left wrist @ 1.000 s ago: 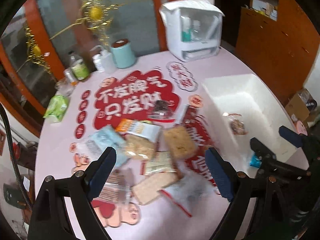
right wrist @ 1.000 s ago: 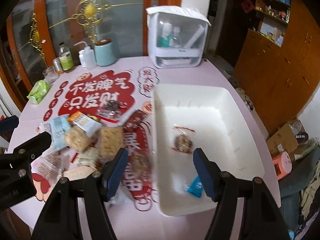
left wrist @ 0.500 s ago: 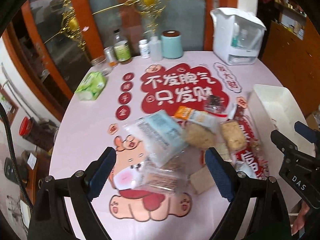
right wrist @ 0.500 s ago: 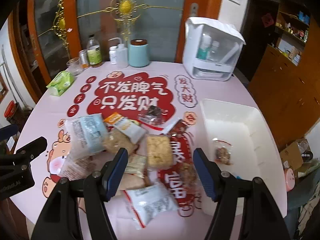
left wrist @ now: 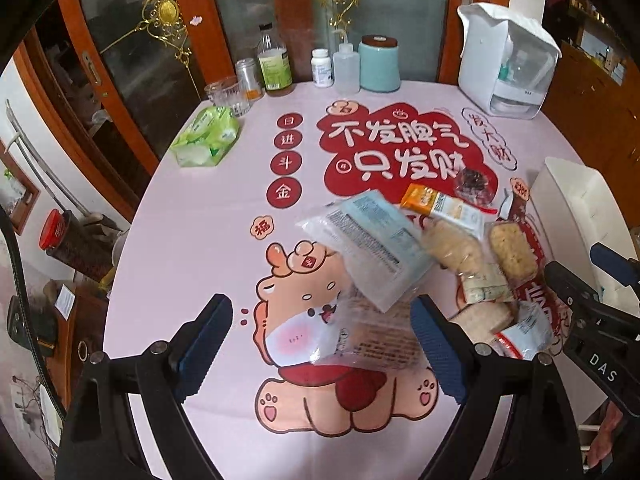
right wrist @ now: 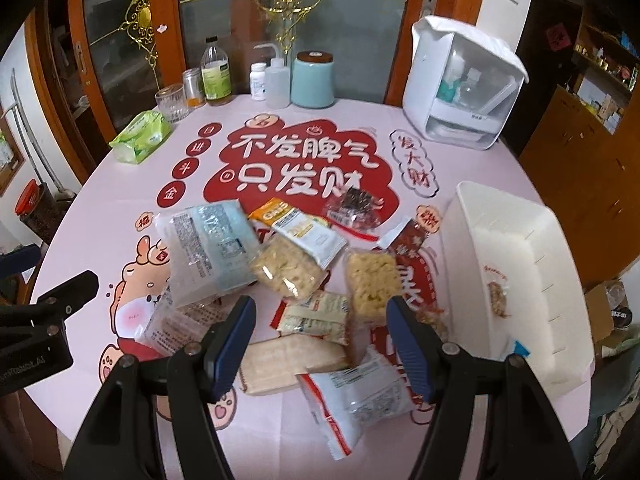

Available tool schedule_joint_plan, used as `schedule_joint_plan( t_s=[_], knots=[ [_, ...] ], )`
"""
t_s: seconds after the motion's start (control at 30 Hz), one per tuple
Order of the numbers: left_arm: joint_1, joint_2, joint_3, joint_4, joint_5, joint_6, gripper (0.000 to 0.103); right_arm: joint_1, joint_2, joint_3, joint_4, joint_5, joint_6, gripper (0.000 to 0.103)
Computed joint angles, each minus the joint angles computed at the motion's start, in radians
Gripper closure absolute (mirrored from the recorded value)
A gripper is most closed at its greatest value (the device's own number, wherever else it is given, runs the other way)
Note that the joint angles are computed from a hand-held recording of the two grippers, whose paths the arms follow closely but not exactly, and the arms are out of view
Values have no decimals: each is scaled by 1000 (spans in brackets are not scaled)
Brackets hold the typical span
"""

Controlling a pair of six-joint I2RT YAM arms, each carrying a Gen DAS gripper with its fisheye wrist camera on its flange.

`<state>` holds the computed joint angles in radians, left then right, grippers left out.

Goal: Organize snacks
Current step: 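Move both tools back over the snack pile, then grasp the clear pastry pack with the right tool while the left tool grasps the blue-labelled bag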

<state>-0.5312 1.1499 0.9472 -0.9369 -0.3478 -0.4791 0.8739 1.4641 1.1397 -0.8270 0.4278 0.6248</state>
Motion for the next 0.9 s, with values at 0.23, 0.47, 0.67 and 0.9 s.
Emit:
schedule_joint_plan(
  t_s=[0.23,0.47,0.67,0.9],
  knots=[
    [73,26,-74,80,56,82,13,-10,9,-68,73,-65,26,35],
    [154,84,-150,160,127,145,13,-22,25,-126,146,-122,41,35],
    [220,138,-190,215,185,187,13,-26,83,-133,238,-229,25,35],
    [312,228,-135,274,243,274,13,-9,188,-125,395,-347,-20,35]
  ],
)
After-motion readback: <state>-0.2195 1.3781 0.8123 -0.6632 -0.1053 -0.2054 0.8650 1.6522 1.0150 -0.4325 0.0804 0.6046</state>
